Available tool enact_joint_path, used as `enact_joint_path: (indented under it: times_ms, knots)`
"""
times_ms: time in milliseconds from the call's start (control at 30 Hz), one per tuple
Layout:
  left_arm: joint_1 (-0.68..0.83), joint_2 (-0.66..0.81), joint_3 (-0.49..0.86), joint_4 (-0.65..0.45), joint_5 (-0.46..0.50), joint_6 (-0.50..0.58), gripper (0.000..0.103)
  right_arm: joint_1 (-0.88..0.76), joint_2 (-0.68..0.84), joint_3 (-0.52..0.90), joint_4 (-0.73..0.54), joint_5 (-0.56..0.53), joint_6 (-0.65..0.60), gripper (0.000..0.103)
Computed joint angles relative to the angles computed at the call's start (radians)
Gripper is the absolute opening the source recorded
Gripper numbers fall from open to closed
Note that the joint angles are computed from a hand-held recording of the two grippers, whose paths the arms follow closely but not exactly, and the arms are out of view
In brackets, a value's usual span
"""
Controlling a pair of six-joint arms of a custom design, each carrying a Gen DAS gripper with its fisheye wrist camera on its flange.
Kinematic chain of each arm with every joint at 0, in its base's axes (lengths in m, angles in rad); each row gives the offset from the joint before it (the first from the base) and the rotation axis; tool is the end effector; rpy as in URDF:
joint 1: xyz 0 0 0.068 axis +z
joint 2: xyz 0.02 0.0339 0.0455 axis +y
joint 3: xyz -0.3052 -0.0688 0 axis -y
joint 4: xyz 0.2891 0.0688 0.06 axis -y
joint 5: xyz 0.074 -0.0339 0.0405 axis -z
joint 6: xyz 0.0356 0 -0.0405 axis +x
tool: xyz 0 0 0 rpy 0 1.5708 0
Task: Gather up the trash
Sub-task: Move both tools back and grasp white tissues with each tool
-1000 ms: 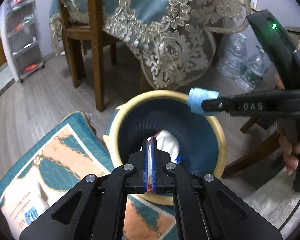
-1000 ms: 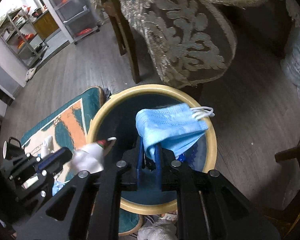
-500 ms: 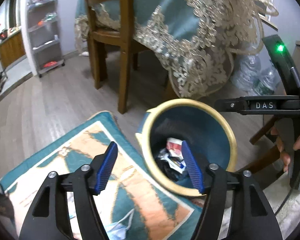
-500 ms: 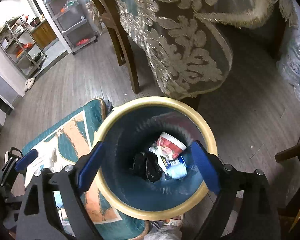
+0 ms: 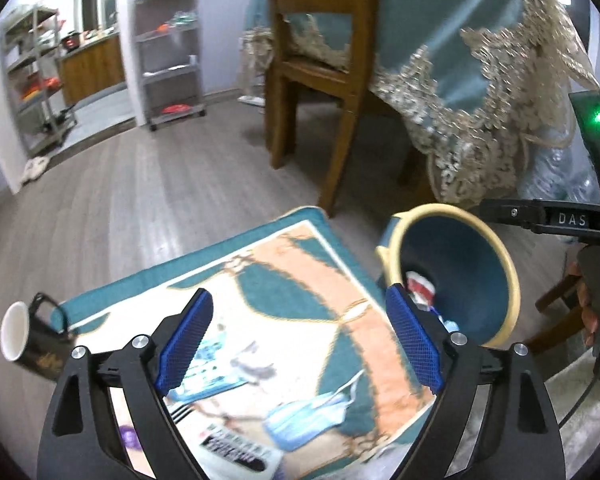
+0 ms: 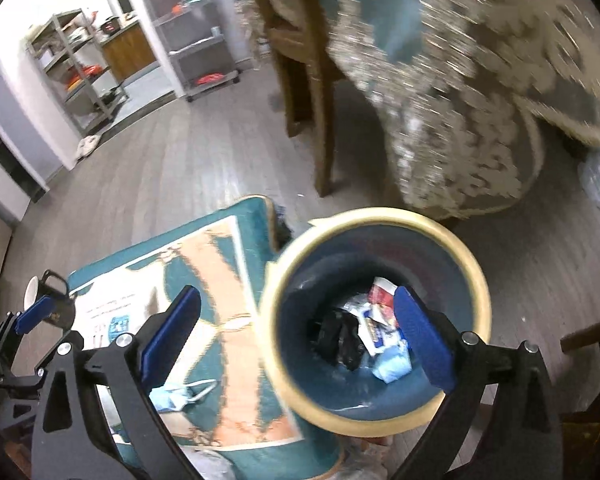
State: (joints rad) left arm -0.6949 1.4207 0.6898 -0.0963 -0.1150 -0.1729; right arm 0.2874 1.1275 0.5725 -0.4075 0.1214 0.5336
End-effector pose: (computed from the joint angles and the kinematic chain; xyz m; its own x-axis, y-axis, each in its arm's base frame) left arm 0.2359 -0.1913 0.1865 -0.6561 0.3244 -0.6814 0.4706 0.8817 -0.0333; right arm 0.2207 0.0607 0.1981 -0.7869 0.2939 -0.5426 0.2152 0.9548 0.2051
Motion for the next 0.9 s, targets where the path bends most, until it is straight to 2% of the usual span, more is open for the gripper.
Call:
enact_joint_path:
  times_ms: [167, 333, 467, 567, 700, 833, 900]
  knots:
    - [0.066, -0.111, -0.054, -0.053, -0.024, 0.053, 0.088, 0.137, 0.075, 0.049, 0.026, 0.043, 0.056, 0.097]
    - [0.154, -0.195, -0.099, -0.098, -0.008, 0.098, 0.088, 0.245, 0.176, 0.110, 0.054, 0.052, 0.124, 0.097]
    - [0.231, -0.237, -0.108, -0.139, -0.030, 0.217, 0.089, 0.309, 0.272, 0.160, 0.092, 0.056, 0.154, 0.097]
    - [0.337, -0.263, -0.124, -0.144, 0.006, 0.288, 0.089, 0.345, 0.360, 0.204, 0.123, 0.070, 0.134, 0.097]
    - [0.486, -0.220, -0.143, -0.116, 0.103, 0.284, 0.089, 0.375, 0.475, 0.253, 0.190, 0.071, 0.131, 0.097]
    - [0.555, -0.123, -0.141, -0.077, 0.140, 0.263, 0.089, 0.386, 0.631, 0.310, 0.248, 0.016, 0.141, 0.096]
    - [0.568, -0.090, -0.143, -0.063, 0.153, 0.248, 0.089, 0.392, 0.699, 0.339, 0.256, -0.009, 0.134, 0.092]
